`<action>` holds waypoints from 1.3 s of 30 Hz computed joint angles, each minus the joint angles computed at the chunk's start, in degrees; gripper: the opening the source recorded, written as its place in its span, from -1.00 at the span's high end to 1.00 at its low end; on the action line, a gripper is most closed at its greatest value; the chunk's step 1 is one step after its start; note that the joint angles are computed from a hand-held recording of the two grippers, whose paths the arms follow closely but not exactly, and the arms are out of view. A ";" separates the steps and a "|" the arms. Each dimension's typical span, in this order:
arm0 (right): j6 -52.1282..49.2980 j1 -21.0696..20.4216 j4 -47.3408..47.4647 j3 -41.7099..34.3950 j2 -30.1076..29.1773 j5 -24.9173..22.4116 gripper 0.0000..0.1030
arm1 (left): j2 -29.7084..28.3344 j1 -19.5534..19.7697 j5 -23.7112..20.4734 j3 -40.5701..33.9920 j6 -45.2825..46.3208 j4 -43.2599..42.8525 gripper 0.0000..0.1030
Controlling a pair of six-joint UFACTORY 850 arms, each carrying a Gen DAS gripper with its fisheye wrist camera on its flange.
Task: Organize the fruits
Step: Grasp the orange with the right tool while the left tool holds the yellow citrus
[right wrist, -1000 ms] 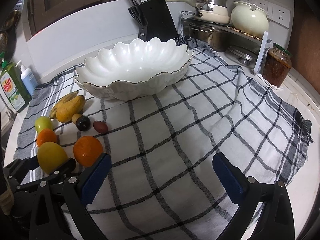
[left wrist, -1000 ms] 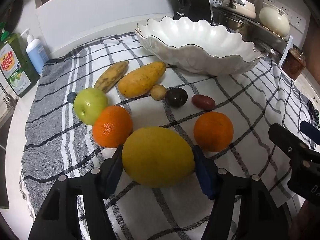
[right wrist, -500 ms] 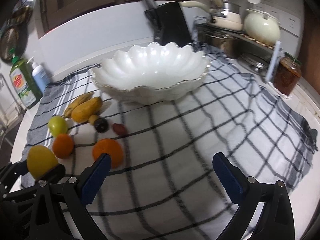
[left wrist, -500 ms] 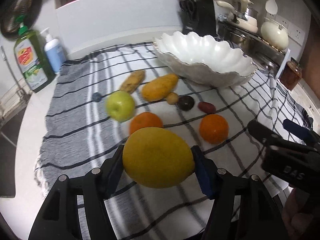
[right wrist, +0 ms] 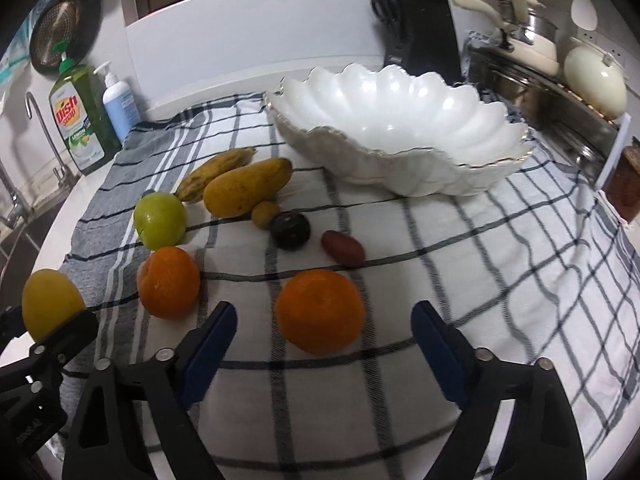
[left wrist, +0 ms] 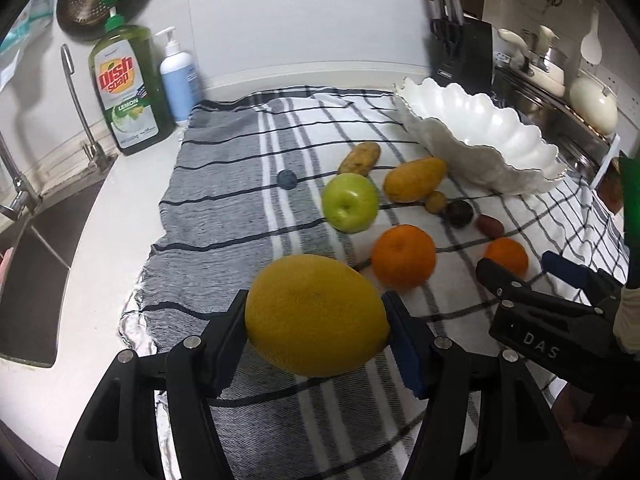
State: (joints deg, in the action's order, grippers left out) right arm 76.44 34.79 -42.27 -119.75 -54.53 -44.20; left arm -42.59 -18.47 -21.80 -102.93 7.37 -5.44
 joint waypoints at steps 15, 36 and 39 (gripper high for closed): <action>-0.84 -0.64 1.92 0.79 -0.10 2.42 0.08 | -0.23 -0.18 0.42 -0.60 -0.30 0.26 -0.24; 8.65 -1.51 -8.95 9.09 8.94 1.15 0.10 | -3.49 -2.88 -2.32 -11.59 9.93 -8.06 -0.24; 9.62 -2.25 -9.97 9.84 10.07 0.91 0.10 | -5.54 -3.48 -4.34 -16.23 11.58 -9.37 -0.24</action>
